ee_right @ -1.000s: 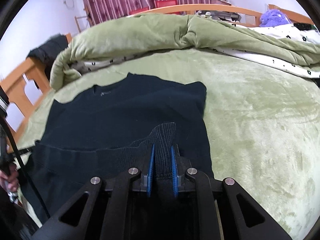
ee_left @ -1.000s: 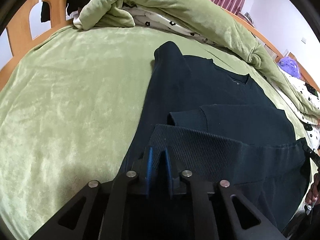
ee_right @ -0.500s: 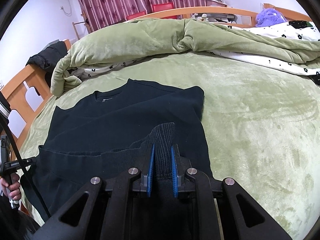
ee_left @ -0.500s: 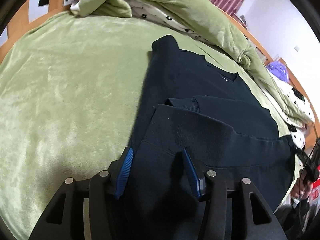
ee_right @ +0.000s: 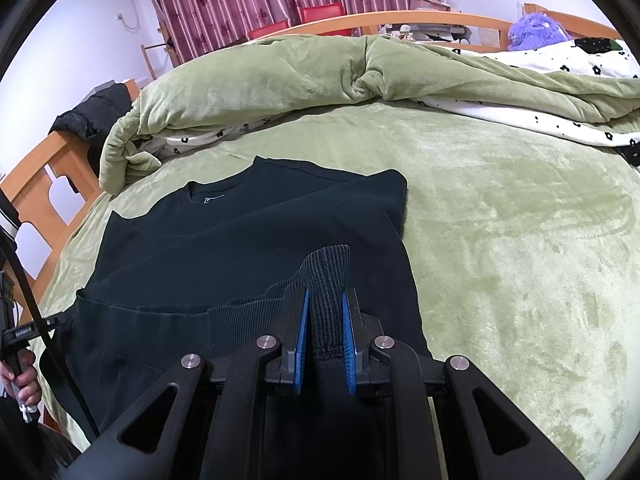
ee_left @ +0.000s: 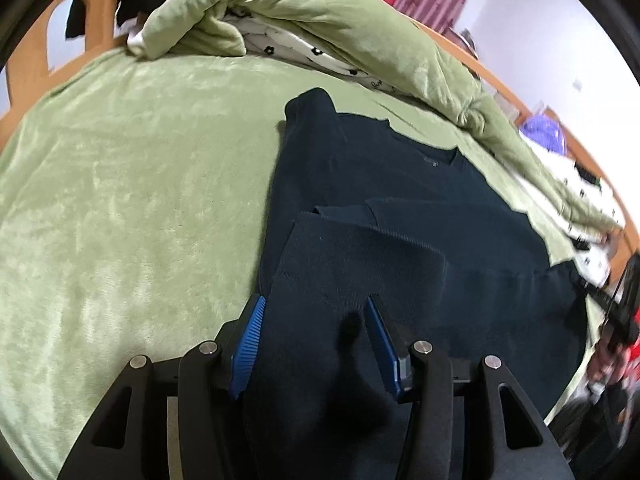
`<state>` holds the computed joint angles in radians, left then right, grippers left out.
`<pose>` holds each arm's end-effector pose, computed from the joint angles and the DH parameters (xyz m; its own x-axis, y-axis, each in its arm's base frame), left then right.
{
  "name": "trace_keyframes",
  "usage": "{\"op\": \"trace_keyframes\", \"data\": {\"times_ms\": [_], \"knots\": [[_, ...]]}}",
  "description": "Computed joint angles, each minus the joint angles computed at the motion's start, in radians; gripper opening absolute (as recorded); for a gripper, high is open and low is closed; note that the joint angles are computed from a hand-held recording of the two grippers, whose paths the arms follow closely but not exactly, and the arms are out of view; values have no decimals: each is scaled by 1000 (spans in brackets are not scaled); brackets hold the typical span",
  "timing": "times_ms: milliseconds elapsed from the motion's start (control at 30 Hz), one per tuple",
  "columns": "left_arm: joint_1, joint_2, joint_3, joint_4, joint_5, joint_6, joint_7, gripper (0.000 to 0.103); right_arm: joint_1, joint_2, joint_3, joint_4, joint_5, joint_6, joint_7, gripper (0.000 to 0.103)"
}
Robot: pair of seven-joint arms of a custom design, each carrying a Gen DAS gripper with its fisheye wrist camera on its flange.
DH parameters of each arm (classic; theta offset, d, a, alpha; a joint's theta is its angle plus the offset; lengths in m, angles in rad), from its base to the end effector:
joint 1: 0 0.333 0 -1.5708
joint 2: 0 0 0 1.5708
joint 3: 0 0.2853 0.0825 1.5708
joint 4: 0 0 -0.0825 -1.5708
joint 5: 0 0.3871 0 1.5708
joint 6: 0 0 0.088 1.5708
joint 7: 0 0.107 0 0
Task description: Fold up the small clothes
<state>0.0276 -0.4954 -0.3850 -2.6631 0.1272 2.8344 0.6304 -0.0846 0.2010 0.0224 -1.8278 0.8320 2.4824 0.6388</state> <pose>0.4127 -0.1594 0.4274 0.3420 -0.8953 0.2855 -0.7045 -0.4454 -0.5526 0.6454 -0.0439 0.4401 0.3798 -0.8952 -0.2333 -0.7407 -0.1431 -0.6564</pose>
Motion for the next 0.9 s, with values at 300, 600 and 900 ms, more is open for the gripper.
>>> {"op": "trace_keyframes", "data": {"times_ms": [300, 600, 900], "knots": [[-6, -24, -9, -23, -31, 44, 15, 48, 6, 8, 3, 4, -26, 17, 15, 15], [92, 117, -70, 74, 33, 72, -81, 42, 4, 11, 4, 2, -46, 13, 42, 15], [178, 5, -139, 53, 265, 90, -333, 5, -27, -32, 6, -19, 162, -39, -107, 15]]}}
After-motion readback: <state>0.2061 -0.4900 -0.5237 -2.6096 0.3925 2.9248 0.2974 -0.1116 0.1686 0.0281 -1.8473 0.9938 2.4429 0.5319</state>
